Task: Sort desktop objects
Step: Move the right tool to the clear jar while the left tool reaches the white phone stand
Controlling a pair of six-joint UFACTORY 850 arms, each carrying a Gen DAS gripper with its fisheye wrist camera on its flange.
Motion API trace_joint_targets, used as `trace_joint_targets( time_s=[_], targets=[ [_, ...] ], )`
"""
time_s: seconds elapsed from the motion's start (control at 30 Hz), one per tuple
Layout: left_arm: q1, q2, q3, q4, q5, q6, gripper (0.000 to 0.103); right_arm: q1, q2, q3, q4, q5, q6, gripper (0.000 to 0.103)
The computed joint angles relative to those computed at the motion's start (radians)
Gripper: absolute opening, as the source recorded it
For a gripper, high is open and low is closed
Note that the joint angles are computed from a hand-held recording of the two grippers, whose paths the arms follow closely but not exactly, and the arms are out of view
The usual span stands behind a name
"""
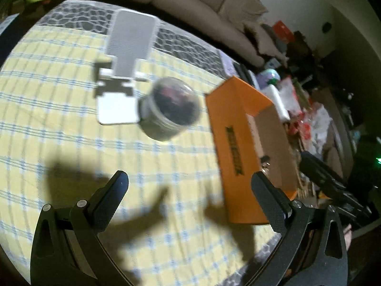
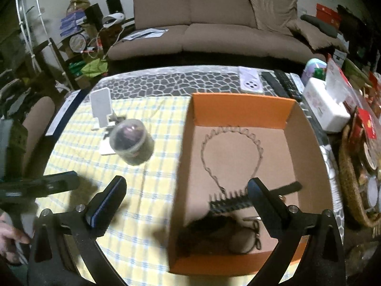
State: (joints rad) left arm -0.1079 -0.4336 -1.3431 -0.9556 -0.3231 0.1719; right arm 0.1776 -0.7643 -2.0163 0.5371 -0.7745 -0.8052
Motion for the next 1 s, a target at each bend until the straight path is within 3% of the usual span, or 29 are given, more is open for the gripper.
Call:
trace_joint_targets(
  time_s=[0.3,0.57,0.8,1.0],
  targets=[
    [0.052,-0.010,0.015,0.106,0.034,-0.054,0.103,0.055,-0.032,-0.049,0.034,-0.002,0.012,0.103],
    [0.119,-0.022,0.002,0.000,0.054,0.058,0.103,0.104,-0.084,-0.087,0.066,0.007,0.000,0.103],
    [0.157,-0.098,-0.108,-0.083,0.047,0.220,0.103,0.145,-0.107,-0.073,0.065,0.070,-0.038,0.103],
    [0.157,-0.183,-0.218,-0.020,0.023,0.231,0.103,0.175,-0.120,-0.060,0.023,0.142,-0.039,0.103]
  ],
)
